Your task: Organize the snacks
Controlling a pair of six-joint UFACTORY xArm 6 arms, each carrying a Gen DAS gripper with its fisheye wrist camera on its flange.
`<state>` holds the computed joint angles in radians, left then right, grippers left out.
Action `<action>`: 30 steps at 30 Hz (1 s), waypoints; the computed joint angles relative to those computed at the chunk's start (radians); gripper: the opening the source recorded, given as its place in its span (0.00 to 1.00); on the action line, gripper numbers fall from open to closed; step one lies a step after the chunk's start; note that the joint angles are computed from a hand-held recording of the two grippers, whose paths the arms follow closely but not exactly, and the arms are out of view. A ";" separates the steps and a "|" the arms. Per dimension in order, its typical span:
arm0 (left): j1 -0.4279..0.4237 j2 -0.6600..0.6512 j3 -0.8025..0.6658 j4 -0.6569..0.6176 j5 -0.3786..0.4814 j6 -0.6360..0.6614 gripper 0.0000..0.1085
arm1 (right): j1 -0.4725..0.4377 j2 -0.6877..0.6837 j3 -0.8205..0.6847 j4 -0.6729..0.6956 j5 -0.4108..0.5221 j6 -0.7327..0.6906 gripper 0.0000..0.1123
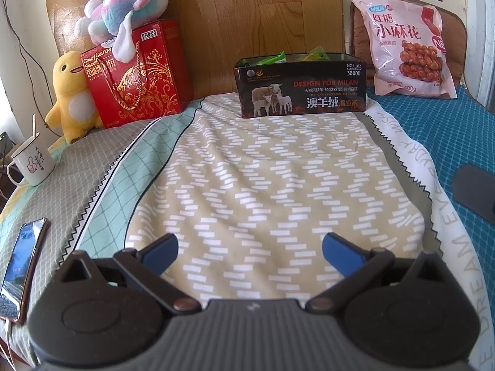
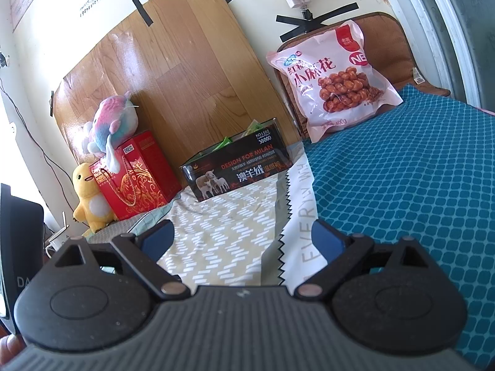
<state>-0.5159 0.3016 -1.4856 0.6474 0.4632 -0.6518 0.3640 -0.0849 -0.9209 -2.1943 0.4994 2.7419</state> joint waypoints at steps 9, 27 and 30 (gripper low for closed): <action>-0.001 0.002 -0.005 -0.009 0.001 0.013 0.95 | 0.003 -0.002 0.002 0.007 0.005 -0.005 0.86; 0.000 0.004 -0.005 -0.037 -0.009 0.044 0.95 | 0.003 0.001 -0.002 0.012 0.006 -0.009 0.86; 0.000 0.004 -0.002 -0.039 -0.018 0.056 0.95 | 0.003 0.000 -0.001 0.013 0.006 -0.010 0.86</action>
